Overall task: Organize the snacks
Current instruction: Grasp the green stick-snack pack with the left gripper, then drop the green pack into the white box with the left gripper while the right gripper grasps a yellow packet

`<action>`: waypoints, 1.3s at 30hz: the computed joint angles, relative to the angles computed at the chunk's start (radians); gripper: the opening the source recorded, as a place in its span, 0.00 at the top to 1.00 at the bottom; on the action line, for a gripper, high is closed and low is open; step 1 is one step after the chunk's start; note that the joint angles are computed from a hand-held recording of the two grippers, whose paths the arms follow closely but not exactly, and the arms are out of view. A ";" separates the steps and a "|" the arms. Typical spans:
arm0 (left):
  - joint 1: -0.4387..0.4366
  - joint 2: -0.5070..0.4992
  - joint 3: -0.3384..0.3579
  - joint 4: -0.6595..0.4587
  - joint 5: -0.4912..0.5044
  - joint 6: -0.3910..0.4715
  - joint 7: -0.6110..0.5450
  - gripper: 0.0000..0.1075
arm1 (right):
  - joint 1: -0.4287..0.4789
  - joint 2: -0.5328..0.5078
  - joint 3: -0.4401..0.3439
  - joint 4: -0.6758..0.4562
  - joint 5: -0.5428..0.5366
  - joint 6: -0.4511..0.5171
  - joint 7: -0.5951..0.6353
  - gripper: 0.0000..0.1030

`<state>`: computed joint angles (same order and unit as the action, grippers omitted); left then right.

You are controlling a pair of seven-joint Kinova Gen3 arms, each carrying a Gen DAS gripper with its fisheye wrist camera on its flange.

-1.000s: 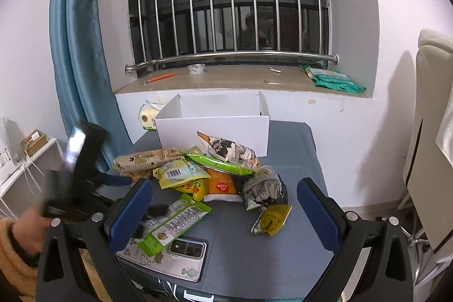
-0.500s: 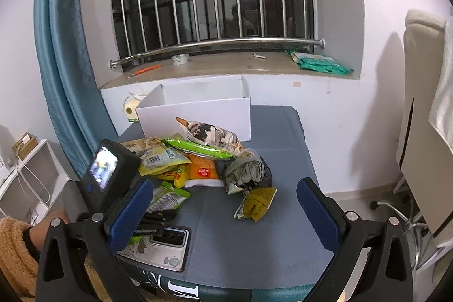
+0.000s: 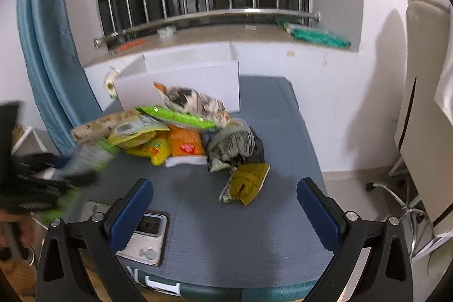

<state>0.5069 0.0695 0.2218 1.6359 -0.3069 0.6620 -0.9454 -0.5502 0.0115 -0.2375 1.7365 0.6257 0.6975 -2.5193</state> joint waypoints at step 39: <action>-0.271 -0.007 0.031 -0.148 0.032 -0.204 -0.088 0.42 | 0.105 0.110 0.078 -0.319 -0.412 -0.131 0.543 0.61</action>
